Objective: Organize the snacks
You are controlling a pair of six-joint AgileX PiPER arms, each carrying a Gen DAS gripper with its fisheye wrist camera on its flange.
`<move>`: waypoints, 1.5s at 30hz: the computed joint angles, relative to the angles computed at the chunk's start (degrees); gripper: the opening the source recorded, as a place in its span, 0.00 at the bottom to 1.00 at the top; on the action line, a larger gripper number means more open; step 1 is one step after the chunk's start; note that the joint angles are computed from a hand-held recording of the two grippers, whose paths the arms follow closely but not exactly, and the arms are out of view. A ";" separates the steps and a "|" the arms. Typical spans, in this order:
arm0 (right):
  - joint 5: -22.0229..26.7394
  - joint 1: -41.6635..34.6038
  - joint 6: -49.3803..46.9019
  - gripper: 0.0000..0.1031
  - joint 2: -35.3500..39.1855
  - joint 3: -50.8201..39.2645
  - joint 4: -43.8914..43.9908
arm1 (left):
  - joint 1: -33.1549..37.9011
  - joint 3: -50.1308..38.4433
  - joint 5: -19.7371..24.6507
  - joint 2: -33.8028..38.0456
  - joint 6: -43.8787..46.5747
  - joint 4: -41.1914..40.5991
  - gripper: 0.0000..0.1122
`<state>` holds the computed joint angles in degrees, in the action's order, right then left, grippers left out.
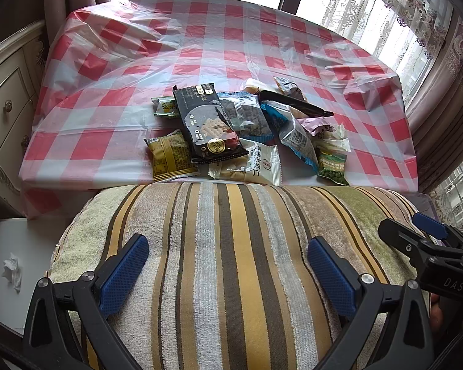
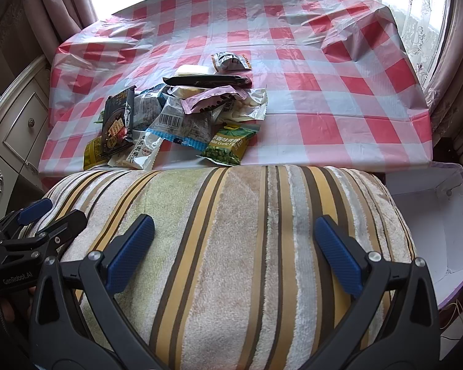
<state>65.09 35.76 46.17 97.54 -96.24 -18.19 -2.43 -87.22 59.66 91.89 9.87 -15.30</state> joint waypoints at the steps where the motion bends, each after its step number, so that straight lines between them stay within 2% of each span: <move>1: 0.00 0.00 0.00 1.00 0.00 0.00 0.00 | 0.00 -0.03 0.01 0.02 0.00 0.00 0.92; 40: 0.88 -0.02 -0.30 1.00 0.55 -0.97 0.00 | -0.43 -0.72 -0.85 -0.24 -1.46 1.93 0.91; 45: 2.52 -1.59 -2.53 1.00 2.49 -4.45 1.91 | 0.52 -3.78 0.12 2.27 -1.74 1.68 0.86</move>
<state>67.62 34.17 43.65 100.03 -100.69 -16.28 -1.91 -91.00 59.77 94.16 8.13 -13.62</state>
